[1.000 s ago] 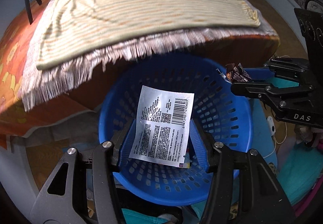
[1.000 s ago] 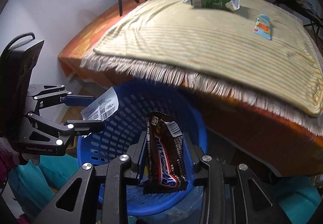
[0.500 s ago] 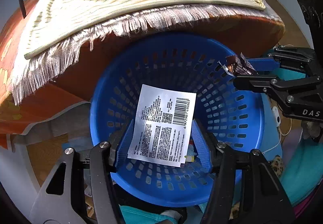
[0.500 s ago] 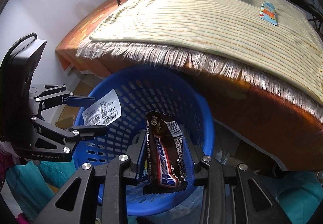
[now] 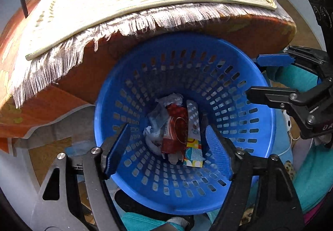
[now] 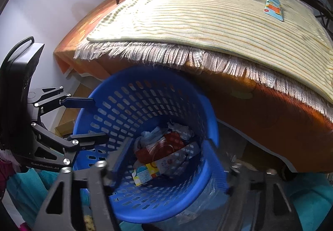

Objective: Collect trash
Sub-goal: 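Raise both open grippers from the basket back over the blanket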

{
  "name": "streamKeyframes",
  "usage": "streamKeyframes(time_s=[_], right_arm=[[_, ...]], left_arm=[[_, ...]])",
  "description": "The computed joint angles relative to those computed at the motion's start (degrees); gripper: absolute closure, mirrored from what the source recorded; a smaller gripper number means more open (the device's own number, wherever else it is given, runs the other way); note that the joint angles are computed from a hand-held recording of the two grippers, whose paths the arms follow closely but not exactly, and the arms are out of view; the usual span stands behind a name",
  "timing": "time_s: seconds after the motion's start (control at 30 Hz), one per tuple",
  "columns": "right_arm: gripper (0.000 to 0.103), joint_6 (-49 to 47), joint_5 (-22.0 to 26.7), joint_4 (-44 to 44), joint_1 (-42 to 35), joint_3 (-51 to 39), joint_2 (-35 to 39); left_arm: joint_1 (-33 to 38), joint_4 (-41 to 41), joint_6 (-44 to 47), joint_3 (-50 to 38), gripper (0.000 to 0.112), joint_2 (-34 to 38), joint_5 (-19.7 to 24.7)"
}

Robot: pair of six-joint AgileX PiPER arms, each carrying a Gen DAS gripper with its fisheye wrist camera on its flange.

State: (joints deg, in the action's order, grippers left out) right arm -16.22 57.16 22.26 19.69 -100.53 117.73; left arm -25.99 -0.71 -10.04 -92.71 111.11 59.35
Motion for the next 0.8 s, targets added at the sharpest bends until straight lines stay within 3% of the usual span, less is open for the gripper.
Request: streamKeyframes(time_s=[0.17, 0.8], right_arm=[[0.016, 0.94, -0.11, -0.95, -0.01, -0.10, -0.22], [0.009, 8.65, 0.57, -9.40, 0.05, -4.37, 0.02]], left_arm=[[0.70, -0.07, 0.41, 0.33, 0.035, -0.21, 0.01], [2.29, -0.86, -0.19, -4.87, 0.034, 0.81, 3.04]])
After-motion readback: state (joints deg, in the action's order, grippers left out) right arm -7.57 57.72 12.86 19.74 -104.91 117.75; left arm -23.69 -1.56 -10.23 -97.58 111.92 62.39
